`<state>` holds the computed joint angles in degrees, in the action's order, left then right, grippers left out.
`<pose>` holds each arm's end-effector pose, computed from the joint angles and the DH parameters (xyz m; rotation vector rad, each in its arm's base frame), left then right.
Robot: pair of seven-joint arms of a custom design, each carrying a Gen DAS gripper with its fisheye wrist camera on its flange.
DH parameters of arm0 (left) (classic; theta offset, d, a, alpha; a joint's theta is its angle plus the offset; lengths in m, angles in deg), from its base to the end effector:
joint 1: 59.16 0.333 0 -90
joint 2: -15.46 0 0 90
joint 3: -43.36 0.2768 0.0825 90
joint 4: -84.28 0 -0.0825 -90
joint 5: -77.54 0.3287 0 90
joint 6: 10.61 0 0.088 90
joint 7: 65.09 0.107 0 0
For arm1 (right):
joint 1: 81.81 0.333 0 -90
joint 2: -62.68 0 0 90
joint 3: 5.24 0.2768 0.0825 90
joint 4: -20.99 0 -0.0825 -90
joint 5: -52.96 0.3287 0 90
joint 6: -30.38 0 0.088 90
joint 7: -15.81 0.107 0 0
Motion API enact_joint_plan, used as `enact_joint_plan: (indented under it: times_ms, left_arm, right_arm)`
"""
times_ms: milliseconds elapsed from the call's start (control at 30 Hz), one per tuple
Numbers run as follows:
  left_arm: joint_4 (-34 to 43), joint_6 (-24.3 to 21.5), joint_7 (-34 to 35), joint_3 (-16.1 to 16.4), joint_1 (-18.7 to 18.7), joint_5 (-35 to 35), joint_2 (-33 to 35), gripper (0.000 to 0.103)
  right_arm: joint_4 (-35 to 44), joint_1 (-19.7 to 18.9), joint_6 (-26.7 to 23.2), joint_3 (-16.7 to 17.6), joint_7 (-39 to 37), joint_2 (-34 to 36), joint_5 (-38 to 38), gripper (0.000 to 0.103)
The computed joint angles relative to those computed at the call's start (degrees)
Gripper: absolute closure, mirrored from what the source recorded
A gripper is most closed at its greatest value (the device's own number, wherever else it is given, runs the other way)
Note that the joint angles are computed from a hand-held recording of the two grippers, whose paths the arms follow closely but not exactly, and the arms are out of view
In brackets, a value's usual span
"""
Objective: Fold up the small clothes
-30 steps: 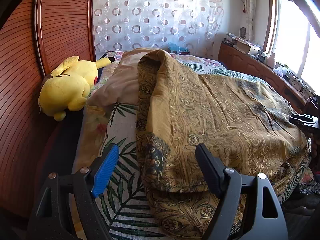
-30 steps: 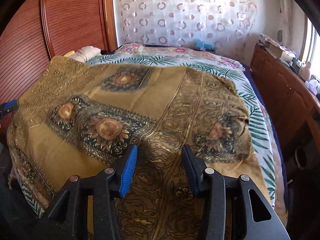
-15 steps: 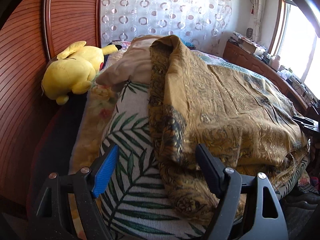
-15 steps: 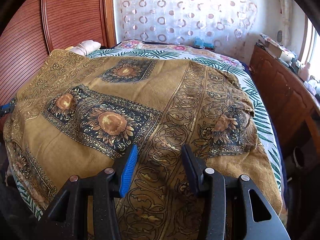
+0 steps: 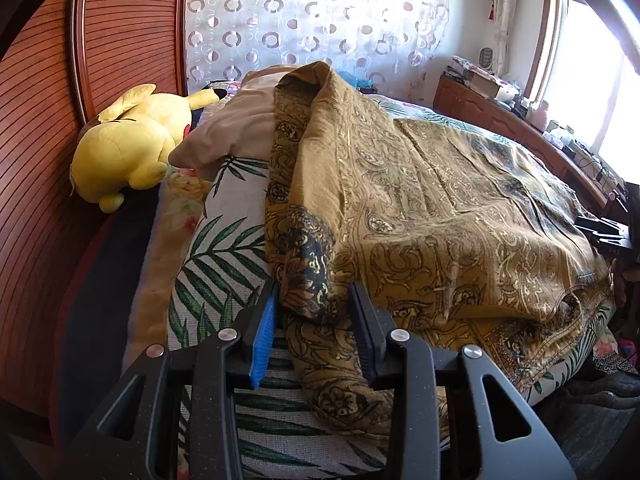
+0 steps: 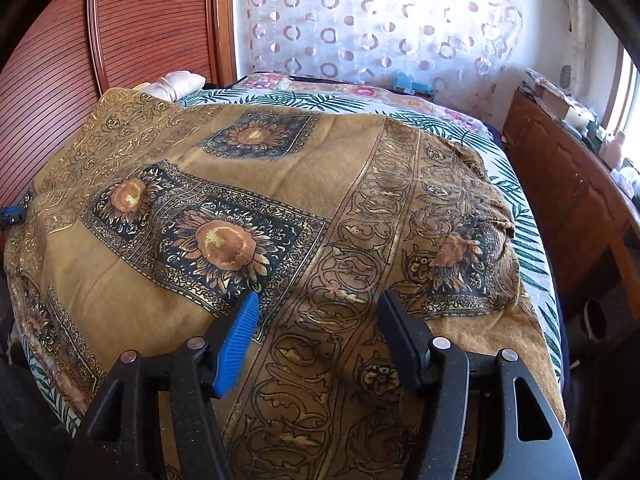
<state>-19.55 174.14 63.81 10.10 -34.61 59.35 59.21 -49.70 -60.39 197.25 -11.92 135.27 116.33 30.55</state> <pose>0.6361 -0.0072 0.2577 -1.6222 2.0168 -0.9534 0.6853 0.2358 0.2905 -1.9100 1.6018 -0.7291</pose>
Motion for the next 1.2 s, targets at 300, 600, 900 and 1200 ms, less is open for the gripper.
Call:
enact_joint_plan:
  times_ms: [300,600,900,1200]
  left_arm:
    - [1.10,-0.75,-0.52,1.37,-1.37,-0.38,0.04,0.067]
    - [2.45,-3.84,3.87,-3.50,2.37,-2.58,1.12,0.098]
    - [5.69,-3.58,12.28,-17.38,8.17,-3.41,3.73,0.098]
    - [17.01,-9.57,19.19,-20.09,0.29,-5.08,7.11,0.098]
  right_arm:
    - [0.09,0.02,-0.04,-0.01,-0.09,0.07,0.13,0.038]
    - [-0.11,-0.17,0.16,0.16,-0.37,-0.04,0.23,0.038]
    - [-0.28,-0.21,0.27,0.19,-0.52,-0.14,0.32,0.038]
    - [-1.02,-0.19,0.87,0.03,-0.40,-0.47,0.19,0.038]
